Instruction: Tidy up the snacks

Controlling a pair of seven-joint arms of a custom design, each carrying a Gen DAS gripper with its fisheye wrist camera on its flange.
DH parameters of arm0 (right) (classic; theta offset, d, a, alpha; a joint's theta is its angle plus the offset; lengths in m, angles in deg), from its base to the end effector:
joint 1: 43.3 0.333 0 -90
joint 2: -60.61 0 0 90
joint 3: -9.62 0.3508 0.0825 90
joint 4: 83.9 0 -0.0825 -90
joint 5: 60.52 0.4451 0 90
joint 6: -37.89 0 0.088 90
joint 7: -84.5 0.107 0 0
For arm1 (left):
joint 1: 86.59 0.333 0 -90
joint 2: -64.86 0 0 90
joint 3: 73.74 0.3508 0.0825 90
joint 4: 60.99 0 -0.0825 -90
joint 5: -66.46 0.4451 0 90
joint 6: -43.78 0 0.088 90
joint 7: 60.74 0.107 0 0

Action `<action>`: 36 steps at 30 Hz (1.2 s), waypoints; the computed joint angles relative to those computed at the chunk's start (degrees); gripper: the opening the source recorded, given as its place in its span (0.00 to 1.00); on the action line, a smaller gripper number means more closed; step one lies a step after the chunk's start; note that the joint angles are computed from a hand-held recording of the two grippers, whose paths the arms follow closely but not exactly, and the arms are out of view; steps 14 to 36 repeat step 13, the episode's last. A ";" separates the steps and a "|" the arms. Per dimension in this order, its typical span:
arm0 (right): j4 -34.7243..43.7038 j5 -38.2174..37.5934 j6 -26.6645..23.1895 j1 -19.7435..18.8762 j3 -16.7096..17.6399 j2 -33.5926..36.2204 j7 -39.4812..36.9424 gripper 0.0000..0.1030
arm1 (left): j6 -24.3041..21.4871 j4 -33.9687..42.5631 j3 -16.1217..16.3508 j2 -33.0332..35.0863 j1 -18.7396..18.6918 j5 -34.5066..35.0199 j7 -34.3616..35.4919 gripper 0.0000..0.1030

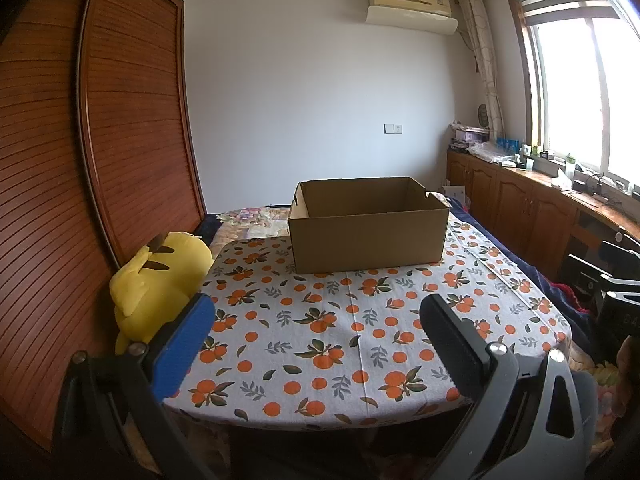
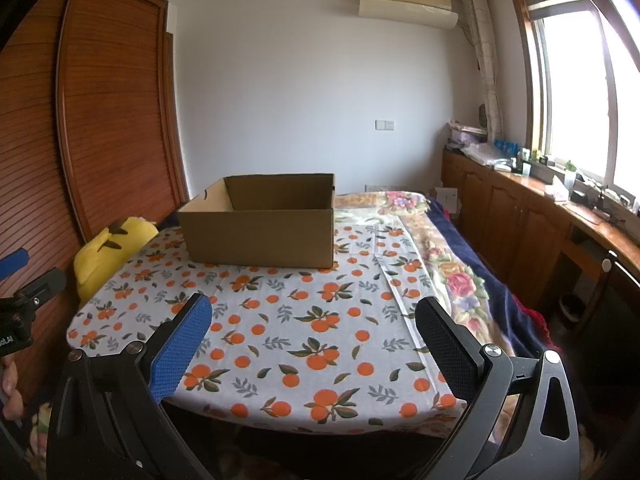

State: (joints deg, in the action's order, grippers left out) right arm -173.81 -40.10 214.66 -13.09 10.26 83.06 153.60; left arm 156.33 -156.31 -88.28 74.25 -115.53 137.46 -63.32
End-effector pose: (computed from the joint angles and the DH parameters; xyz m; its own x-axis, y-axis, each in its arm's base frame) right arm 0.6901 0.3770 0.5610 0.5305 -0.8477 -0.0047 -0.3655 -0.2238 -0.9035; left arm 0.5600 -0.4289 0.5818 0.4407 -0.8961 -0.0534 -0.4007 -0.1431 -0.9050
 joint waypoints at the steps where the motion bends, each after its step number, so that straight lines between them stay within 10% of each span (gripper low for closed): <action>1: 0.04 0.02 -0.04 0.01 0.00 0.00 0.00 1.00 | 0.09 -0.02 0.02 -0.10 0.04 -0.08 0.13 1.00; 36: -0.03 0.30 -0.03 -0.13 0.16 -0.01 -0.17 1.00 | -0.17 0.32 0.02 0.17 -0.14 -0.02 0.16 1.00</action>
